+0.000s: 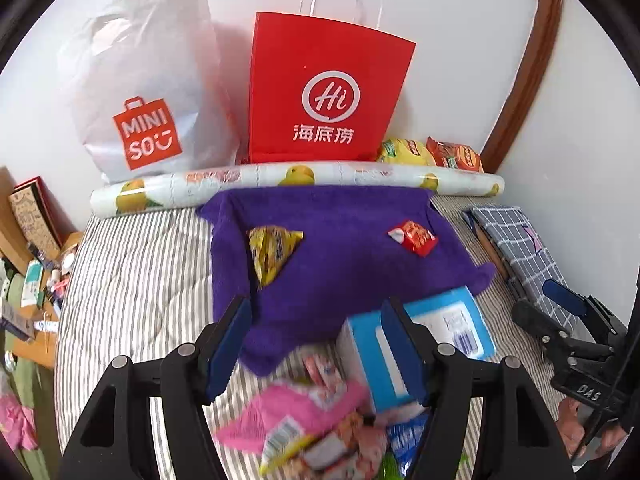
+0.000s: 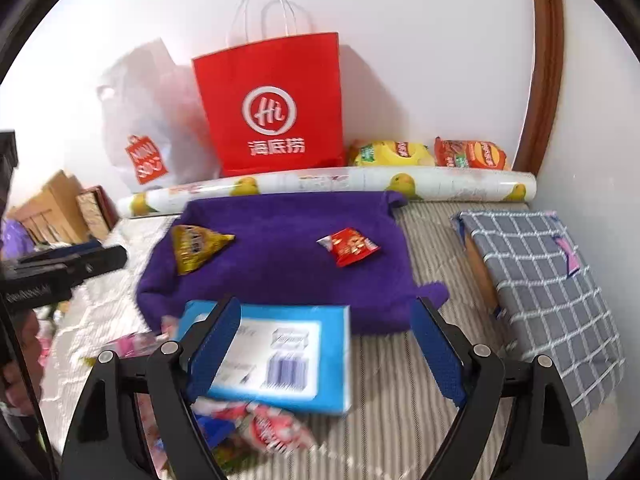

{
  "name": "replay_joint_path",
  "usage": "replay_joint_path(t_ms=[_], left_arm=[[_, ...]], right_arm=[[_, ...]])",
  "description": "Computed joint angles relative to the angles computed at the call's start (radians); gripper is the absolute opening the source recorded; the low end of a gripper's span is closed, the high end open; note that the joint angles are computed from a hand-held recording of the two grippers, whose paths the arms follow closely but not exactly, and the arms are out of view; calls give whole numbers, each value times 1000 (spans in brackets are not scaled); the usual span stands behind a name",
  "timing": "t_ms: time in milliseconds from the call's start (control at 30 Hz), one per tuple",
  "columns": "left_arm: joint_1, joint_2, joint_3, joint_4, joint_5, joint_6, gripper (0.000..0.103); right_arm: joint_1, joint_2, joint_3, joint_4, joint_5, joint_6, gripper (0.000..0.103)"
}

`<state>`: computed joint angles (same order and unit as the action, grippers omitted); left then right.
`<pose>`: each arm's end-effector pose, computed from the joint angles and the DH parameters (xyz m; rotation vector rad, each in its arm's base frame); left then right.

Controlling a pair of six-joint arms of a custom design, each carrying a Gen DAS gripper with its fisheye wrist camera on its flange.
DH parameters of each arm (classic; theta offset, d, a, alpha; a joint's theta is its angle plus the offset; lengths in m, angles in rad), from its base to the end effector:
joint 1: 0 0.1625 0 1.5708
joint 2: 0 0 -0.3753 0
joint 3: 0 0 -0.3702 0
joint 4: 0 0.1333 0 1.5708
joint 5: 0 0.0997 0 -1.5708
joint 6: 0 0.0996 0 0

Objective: Organize snacks
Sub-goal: 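Grasp the white-pink strawberry snack bag with the right tool from the pile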

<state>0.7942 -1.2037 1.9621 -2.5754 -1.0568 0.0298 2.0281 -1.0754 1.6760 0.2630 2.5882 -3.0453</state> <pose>-0.2353 -0.4996 0.1984 0.9769 2.5136 -0.5689 0.2388 -0.3752 0.1789 -0.0486 -2.1591 1.0735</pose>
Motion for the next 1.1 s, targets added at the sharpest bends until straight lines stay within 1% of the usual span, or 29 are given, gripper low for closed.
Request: replay_joint_path(t_ms=[67, 100, 167, 267, 333, 367, 533, 600, 700, 800, 900, 967, 1033, 1100], left_arm=[[-4, -33, 36, -3, 6, -6, 66], [-5, -49, 51, 0, 7, -13, 66], [-2, -82, 80, 2, -1, -27, 66], [1, -122, 111, 14, 0, -36, 66], [1, -148, 131, 17, 0, -41, 66], [2, -164, 142, 18, -3, -45, 66], [-11, -209, 194, -10, 10, -31, 66], [-14, -217, 210, -25, 18, -34, 66], [-2, -215, 215, -26, 4, -43, 66], [16, -208, 213, -26, -21, -47, 66], [28, -195, 203, -19, -31, -57, 66], [32, -190, 200, -20, -40, -57, 66], [34, -189, 199, -21, -42, -60, 66], [37, -190, 196, -20, -52, -57, 66]], right_arm=[[15, -19, 32, -2, -27, 35, 87], [22, -21, 41, 9, -38, 67, 87], [38, -24, 62, 11, -41, 106, 87], [64, -21, 88, 1, -23, 135, 85], [84, -10, 97, 4, 13, 173, 78], [91, -3, 99, 12, 22, 191, 77], [103, 14, 119, 29, 29, 233, 72], [104, 26, 131, 18, 31, 228, 72], [91, 36, 156, -4, 23, 238, 72], [61, 32, 183, -24, -28, 247, 72], [53, 20, 214, -71, -76, 217, 72], [56, 30, 217, -94, -71, 181, 72], [49, 54, 203, -89, -46, 178, 72], [25, 53, 208, -96, -58, 172, 72]])
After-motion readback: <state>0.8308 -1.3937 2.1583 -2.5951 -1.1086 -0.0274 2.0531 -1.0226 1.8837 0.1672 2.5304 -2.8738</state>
